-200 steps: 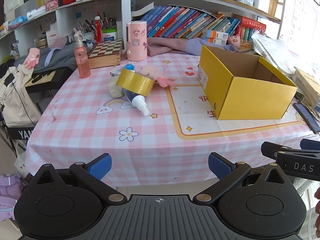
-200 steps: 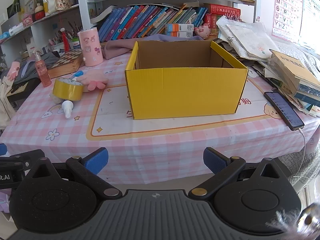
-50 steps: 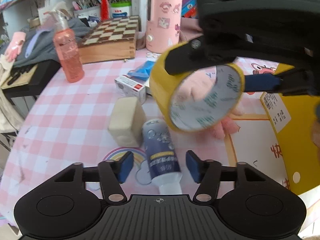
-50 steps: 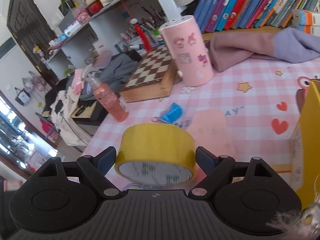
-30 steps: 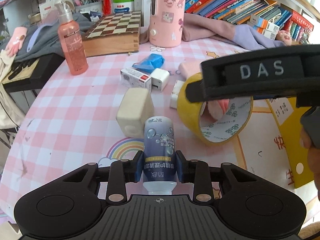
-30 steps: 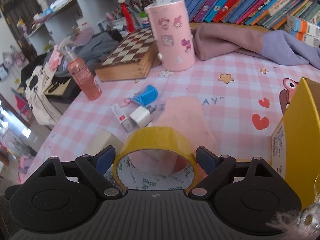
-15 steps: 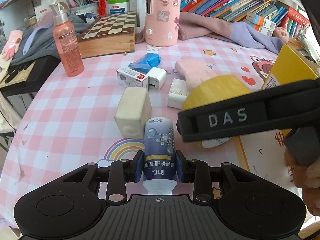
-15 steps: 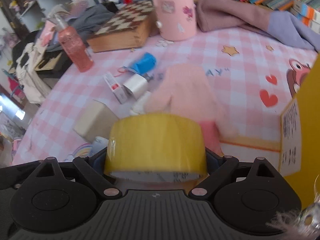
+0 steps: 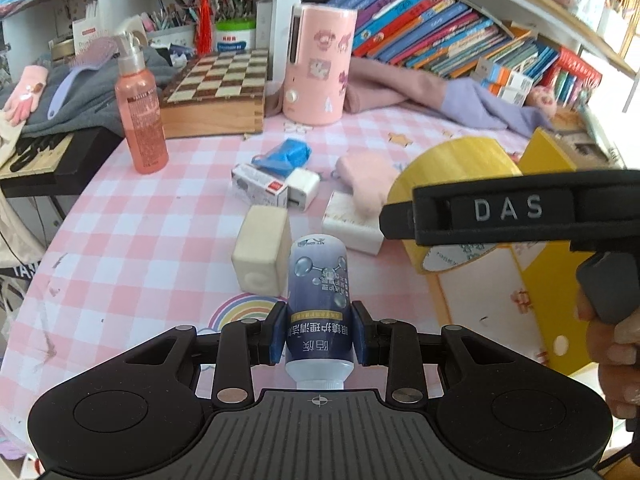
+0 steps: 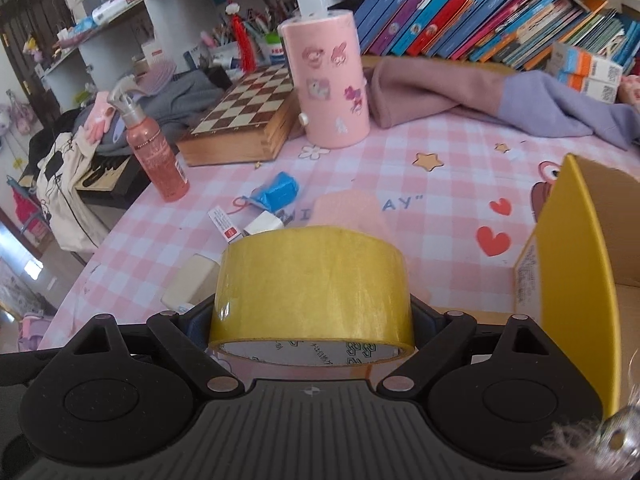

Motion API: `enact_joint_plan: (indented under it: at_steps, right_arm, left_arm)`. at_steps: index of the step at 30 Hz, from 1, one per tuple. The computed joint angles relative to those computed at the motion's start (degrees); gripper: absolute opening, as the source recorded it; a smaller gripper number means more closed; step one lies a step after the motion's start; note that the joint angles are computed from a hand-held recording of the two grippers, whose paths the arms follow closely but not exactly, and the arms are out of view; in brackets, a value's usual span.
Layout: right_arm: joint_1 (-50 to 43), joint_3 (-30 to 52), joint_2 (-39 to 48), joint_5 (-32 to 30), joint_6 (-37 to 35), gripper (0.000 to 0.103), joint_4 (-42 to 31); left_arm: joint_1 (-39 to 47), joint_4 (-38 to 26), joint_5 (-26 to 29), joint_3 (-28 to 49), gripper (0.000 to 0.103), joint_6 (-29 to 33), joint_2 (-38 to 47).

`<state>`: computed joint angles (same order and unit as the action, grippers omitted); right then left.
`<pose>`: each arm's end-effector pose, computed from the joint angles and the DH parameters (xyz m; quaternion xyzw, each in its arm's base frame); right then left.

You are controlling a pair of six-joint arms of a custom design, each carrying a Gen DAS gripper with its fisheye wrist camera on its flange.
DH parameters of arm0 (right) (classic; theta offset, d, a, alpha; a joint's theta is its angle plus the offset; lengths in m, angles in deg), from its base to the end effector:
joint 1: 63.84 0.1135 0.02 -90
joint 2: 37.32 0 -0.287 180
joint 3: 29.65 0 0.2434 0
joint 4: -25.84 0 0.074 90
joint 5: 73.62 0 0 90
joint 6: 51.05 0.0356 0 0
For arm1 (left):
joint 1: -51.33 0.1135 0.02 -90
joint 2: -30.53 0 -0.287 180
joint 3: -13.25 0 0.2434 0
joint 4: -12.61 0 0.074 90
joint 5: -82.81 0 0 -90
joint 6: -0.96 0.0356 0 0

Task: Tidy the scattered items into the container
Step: 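Carry the tape roll and tube with both tools over the yellow box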

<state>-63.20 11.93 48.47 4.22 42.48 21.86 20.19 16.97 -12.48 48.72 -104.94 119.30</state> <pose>0.2458 0.0102 0.1489 -0.0144 0.9296 0.1118 0.3510 0.1996 -0.1167 0.1228 0.1080 0.9294 -0.1002 0.3385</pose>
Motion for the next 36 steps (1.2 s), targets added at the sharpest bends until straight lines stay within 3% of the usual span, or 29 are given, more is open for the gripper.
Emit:
enact_joint_plan:
  at_steps: [10, 20, 30, 36]
  right_arm:
    - [0.1, -4.6, -13.2, 1.6, 1.4, 0.091, -3.1]
    - [-1.4, -8.8, -34.6, 1.0, 0.9, 0.091, -16.6]
    - [6.2, -10.6, -50.6, 8.6, 7.9, 0.091, -29.8]
    - [17.1, -10.4, -60.5, 18.1, 15.6, 0.091, -40.4]
  left_arm:
    - [1.7, -5.5, 1.8, -3.2, 0.031, -0.5, -14.5]
    - [1.3, -16.4, 4.5, -4.6, 0.031, -1.7, -32.0]
    - [-2.0, -27.0, 4.6, -6.9, 0.031, -3.6, -45.8]
    - [-4.8, -35.0, 4.0, -7.3, 0.031, -4.9, -54.4]
